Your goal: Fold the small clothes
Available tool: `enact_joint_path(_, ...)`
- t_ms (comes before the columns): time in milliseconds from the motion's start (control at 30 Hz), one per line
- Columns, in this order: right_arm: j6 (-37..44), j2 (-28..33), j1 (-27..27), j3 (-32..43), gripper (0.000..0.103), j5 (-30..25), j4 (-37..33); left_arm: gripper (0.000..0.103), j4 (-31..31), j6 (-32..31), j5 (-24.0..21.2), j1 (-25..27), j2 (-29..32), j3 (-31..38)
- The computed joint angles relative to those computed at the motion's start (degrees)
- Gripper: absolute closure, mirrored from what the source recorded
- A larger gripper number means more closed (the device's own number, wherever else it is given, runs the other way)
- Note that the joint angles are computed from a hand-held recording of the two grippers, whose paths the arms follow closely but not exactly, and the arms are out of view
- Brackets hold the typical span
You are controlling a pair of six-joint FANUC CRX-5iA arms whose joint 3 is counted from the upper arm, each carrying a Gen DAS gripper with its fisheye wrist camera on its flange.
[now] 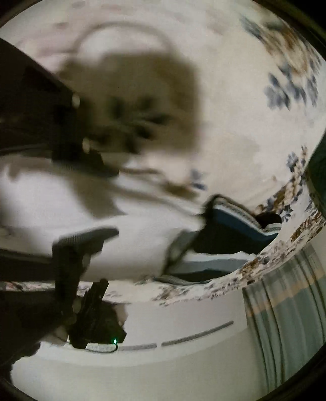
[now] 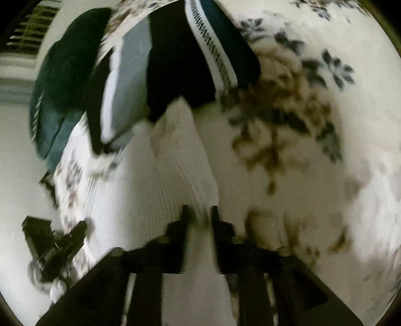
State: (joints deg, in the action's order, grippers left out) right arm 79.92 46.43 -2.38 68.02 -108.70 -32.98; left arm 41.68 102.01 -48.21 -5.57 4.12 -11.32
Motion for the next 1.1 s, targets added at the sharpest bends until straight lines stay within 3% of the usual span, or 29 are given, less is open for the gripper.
enact_joint_path(67,3.93,-4.59,-2.07,-7.48,0.053,0.32,-1.57,0.05,0.72,0.82,0.02,-1.38,-4.87,-5.83)
enact_joint_path(167,9.47,-10.45,-4.3,-17.89,0.053,-2.55,-3.03,0.05,1.14,2.9,-0.75,-3.73,-8.18,-11.26)
enact_joint_path(233,11.6,-13.6,-4.74,-24.06,0.053,-3.74,-3.49,0.05,3.36,3.14,1.86,-5.5,-9.14,-14.49)
enact_joint_path(300,12.38,-16.09,-5.31,-29.58,0.053,-3.76,-5.49,0.056,1.4,4.8,4.72,-6.87,-9.32,-14.72)
enact_joint_path(333,12.56,-17.07,-5.44,-31.87,0.055,-2.88,-6.46,0.076,-2.86,7.43,5.3,-7.37,-9.28,-13.15)
enact_joint_path(367,12.74,-17.84,-5.44,-33.47,0.061,-1.6,-6.91,0.086,-6.5,10.28,4.44,-7.52,-8.93,-11.26)
enact_joint_path(400,13.2,-19.01,-5.2,-35.41,0.083,0.62,-6.52,0.088,-8.22,12.24,3.92,-7.58,-8.88,-10.22)
enact_joint_path(467,12.61,-21.25,-4.36,-38.44,0.088,4.98,-4.09,0.091,-11.22,16.35,3.53,-7.35,-9.4,-8.6)
enact_joint_path(600,11.84,-24.68,-3.28,-41.63,0.093,10.95,1.85,0.091,-8.82,15.11,1.94,-6.07,-9.98,-9.59)
enact_joint_path(700,12.24,-22.24,-2.58,-40.27,0.094,7.95,4.02,0.084,-9.06,16.11,-3.1,-6.5,-8.98,-7.69)
enact_joint_path(800,12.1,-19.83,-2.31,-36.18,0.084,2.97,3.26,0.07,-12.42,21.37,-8.11,-7.11,-9.18,-3.24)
enact_joint_path(867,10.08,-17.95,-2.76,-31.27,0.071,0.42,2.79,0.046,-16.8,23.25,-9.77,-7.21,-8.36,1.63)
enact_joint_path(900,9.65,-17.26,-3.1,-28.64,0.059,0.41,3.18,0.045,-18.62,23.1,-9.94,-7.24,-7.12,4.1)
enact_joint_path(933,9.67,-16.4,-2.99,-25.81,0.056,1.18,3.93,0.045,-19.01,21.67,-9.5,-7.05,-5.62,5.91)
enact_joint_path(1033,8.57,-11.61,-2.51,-16.62,0.056,0.91,2.61,0.045,-22.02,17.01,-9.34,-6.33,2.72,14.81)
enact_joint_path(1100,7.75,-7.22,-1.2,-9.86,0.056,2.03,3.15,0.045,-25.48,15.96,-11.98,-6.12,9.3,22.48)
